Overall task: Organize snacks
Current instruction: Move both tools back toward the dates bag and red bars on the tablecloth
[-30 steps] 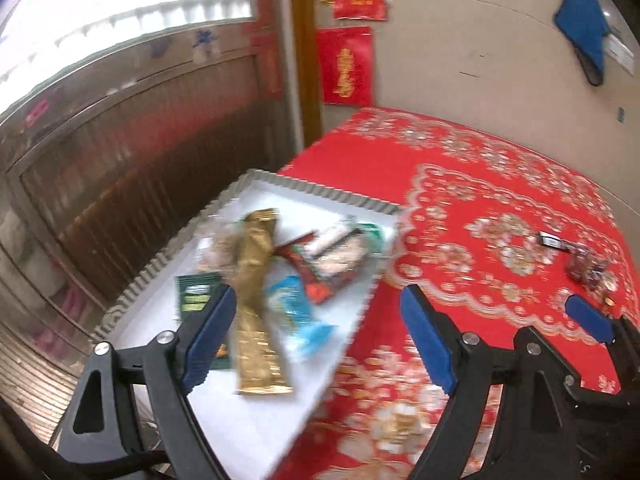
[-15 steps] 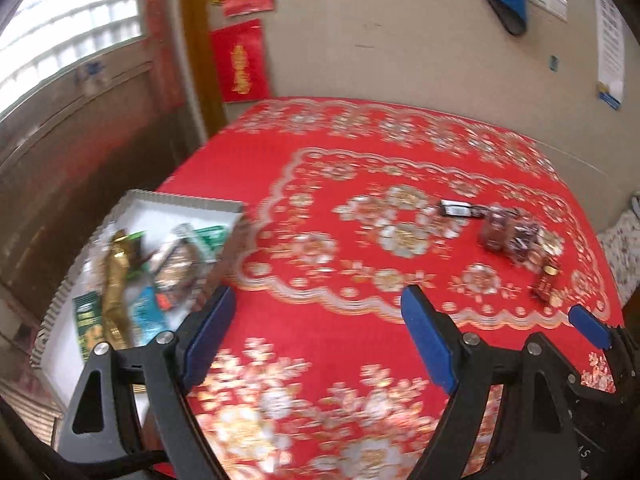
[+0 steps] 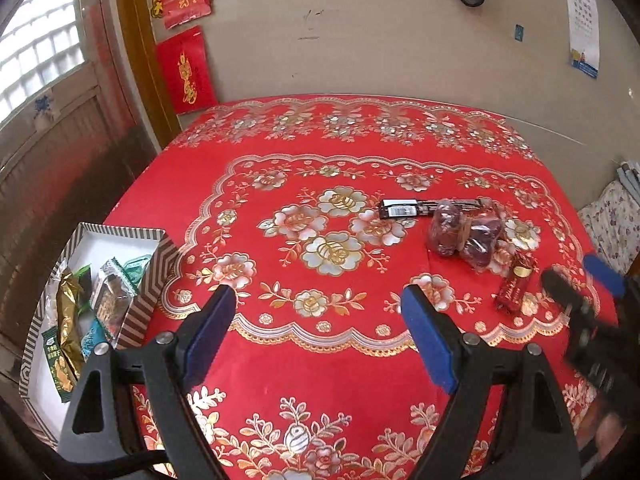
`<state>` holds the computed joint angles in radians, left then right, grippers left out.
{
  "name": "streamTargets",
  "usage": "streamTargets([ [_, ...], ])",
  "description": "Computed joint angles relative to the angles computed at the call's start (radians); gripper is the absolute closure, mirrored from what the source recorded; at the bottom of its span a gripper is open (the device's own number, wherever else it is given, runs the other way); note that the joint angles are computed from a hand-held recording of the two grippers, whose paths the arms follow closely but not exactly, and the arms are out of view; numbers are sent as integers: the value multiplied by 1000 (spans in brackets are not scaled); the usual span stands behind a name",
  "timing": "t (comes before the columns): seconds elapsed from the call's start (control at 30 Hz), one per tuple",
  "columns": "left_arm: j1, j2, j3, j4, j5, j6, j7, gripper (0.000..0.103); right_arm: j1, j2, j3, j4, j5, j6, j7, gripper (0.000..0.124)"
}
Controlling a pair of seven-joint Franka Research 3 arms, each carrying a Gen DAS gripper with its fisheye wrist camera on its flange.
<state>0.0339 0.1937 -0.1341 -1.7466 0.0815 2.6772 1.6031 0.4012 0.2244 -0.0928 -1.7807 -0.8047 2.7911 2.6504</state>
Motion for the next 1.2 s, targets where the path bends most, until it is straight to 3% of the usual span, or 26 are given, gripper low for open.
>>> streamTargets([
  [0.17, -12, 51, 13, 62, 53, -37, -48, 18, -8, 82, -16, 127, 11, -115, -63, 44],
  [0.37, -16, 95, 15, 120, 83, -63, -75, 18, -45, 196, -19, 259, 172, -109, -236, 44],
  [0.47, -19, 112, 18, 141, 102, -72, -88, 18, -41, 257, -22, 334, 243, -145, -336, 44],
  [0.6, -18, 139, 24, 179, 115, -88, -120, 18, -70, 229, 52, 279, 412, -96, -516, 44],
  [0.67, -13, 159, 18, 210, 100, -114, -125, 18, -136, 195, 164, 214, 575, -30, -699, 44],
  [0.7, -13, 165, 17, 221, 96, -124, -131, 18, -139, 182, 178, 194, 616, -14, -748, 44],
  [0.8, -6, 167, 4, 226, 72, -124, -127, 18, -44, 125, 71, 126, 545, 22, -646, 44],
  [0.9, -21, 173, 0, 238, 84, -132, -115, 18, -32, 72, 43, 50, 599, 78, -624, 44],
  [0.97, -31, 186, -1, 255, 93, -146, -111, 18, -2, 48, -2, 20, 565, 92, -561, 43],
  [1.2, -58, 271, -11, 372, 73, -250, -119, 18, -10, 29, 0, -15, 566, 111, -545, 43],
])
